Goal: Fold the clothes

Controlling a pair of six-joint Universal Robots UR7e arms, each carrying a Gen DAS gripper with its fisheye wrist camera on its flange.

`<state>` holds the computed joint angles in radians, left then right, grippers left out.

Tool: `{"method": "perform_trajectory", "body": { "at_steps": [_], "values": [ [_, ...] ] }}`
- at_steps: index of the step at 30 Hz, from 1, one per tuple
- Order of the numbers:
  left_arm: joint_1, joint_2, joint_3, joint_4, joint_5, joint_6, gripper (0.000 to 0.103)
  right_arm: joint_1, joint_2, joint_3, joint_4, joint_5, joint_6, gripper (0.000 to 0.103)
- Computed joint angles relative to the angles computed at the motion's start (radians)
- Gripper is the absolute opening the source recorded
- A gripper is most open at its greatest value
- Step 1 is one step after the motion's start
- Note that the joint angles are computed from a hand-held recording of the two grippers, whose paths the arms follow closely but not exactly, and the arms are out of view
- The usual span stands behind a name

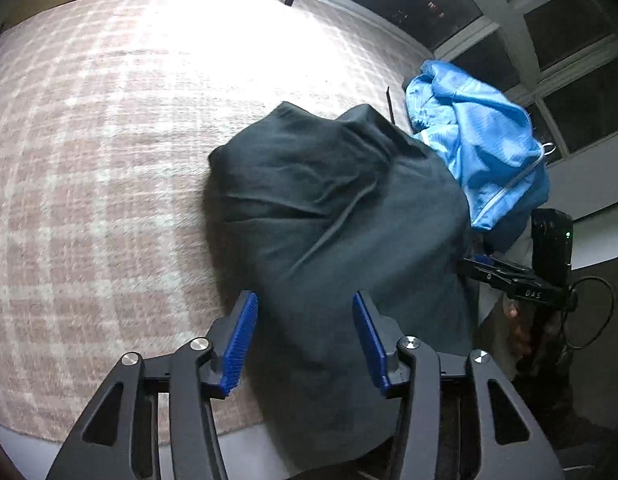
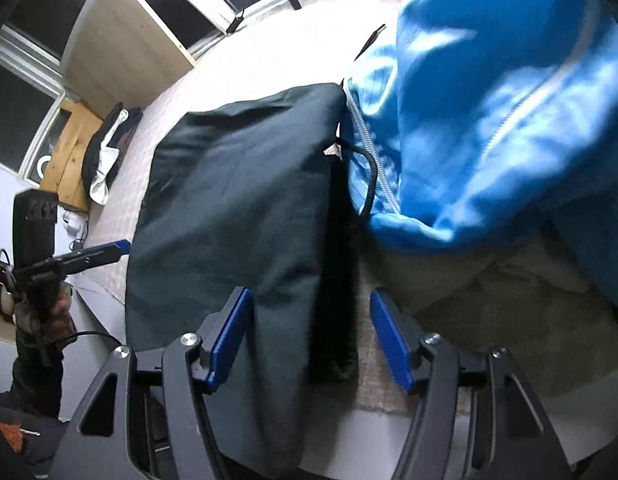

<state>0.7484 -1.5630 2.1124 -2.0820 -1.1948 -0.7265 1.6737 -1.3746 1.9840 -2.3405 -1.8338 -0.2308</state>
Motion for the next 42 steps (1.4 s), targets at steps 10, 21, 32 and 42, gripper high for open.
{"method": "perform_trajectory", "body": {
  "at_steps": [10,21,32,42],
  "values": [
    [0.018,0.017,-0.014,0.045,0.039,-0.036,0.052,-0.022,0.015,-0.011,-0.006,0.051,-0.064,0.068],
    [0.040,0.056,0.004,-0.012,-0.028,-0.014,0.064,0.000,0.031,-0.025,0.034,0.047,-0.097,0.079],
    [0.024,0.092,-0.024,0.009,-0.032,0.006,0.058,0.028,0.036,-0.017,0.041,0.000,-0.094,0.082],
    [0.009,0.133,-0.011,-0.048,-0.035,0.082,0.021,0.018,0.011,0.047,-0.048,0.023,-0.180,0.048]
  ]
}}
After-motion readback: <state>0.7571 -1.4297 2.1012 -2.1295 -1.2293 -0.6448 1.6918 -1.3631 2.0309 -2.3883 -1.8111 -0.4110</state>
